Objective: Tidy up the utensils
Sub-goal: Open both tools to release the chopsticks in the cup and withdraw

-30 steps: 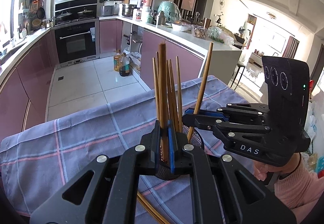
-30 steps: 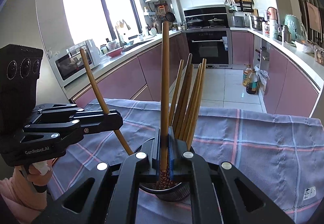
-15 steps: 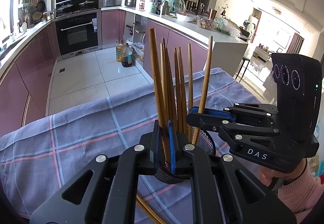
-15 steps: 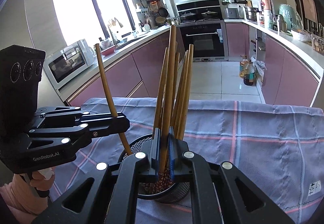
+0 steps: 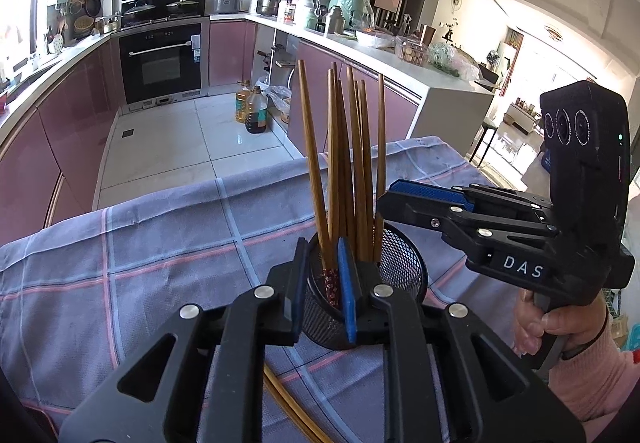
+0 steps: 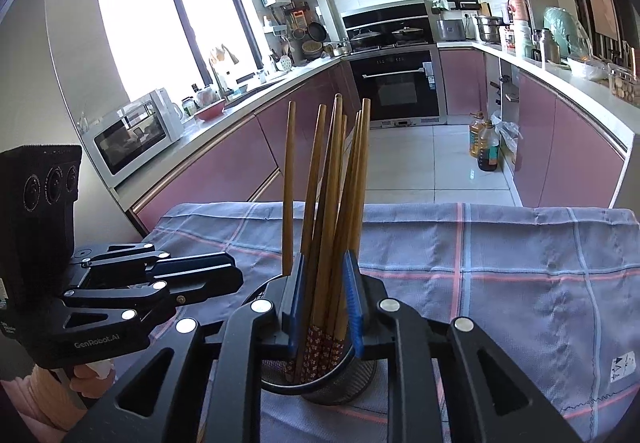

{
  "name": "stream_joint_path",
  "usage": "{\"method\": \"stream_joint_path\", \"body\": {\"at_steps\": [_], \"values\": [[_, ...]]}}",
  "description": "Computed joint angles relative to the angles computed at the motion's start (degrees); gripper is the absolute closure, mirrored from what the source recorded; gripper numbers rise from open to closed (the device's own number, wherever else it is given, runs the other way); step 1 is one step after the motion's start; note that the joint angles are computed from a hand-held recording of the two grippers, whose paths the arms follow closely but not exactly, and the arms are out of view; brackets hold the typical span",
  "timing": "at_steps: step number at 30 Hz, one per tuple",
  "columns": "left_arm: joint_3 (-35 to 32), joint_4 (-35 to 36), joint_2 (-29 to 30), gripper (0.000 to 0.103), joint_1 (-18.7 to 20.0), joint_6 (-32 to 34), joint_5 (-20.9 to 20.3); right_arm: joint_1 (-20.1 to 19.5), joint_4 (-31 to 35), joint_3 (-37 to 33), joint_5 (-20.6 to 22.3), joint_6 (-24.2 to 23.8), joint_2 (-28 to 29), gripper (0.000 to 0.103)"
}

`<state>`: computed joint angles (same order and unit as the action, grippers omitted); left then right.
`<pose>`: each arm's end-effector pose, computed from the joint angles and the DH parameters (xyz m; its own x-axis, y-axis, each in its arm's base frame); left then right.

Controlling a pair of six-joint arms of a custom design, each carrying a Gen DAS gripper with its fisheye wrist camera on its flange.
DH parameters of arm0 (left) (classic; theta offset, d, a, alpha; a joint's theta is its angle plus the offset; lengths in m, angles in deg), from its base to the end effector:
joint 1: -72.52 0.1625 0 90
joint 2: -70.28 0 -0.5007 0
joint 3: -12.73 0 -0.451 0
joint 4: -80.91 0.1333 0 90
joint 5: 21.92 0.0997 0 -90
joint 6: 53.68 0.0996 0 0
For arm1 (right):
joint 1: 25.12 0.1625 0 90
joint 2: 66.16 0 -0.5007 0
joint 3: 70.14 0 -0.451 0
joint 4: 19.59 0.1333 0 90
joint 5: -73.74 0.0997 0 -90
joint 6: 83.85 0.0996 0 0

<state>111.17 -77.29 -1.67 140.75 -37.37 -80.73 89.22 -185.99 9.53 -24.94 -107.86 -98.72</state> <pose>-0.0842 -0.7093 0.4401 -0.8074 0.1921 -0.5579 0.5247 0.6661 -0.5300 0.4639 -0.7385 0.0644 -0.7043 -0.6341 0.3193 -0.7072 0.5875 -0.3933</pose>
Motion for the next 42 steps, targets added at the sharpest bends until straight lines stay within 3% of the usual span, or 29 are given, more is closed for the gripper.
{"method": "stream_joint_path", "body": {"at_steps": [5, 10, 16, 20, 27, 42], "values": [[3.5, -4.3, -2.5, 0.077, -0.2, 1.3, -0.2, 0.1, -1.2, 2.4, 1.2, -1.6, -1.6, 0.084], [8.0, -9.4, -5.8, 0.061, -0.4, 2.1, 0.4, 0.5, -3.4, 6.9, 3.3, -4.9, -4.2, 0.075], [13.6, -14.3, -9.3, 0.041, -0.2, 0.9, 3.8, 0.8, -2.7, 11.4, 6.7, -8.0, -6.6, 0.063], [16.4, -14.9, -10.7, 0.030, 0.3, -0.8, 6.1, 1.0, 0.8, 12.0, 5.6, -7.5, -5.6, 0.060], [19.9, -16.7, -11.3, 0.027, 1.2, -2.8, 10.4, 1.0, 5.8, 11.4, 0.7, -4.2, -1.9, 0.060], [20.1, -14.1, -10.7, 0.030, 2.7, -5.4, 9.9, 2.4, 5.6, 11.6, -4.1, -3.4, 0.6, 0.062]]}}
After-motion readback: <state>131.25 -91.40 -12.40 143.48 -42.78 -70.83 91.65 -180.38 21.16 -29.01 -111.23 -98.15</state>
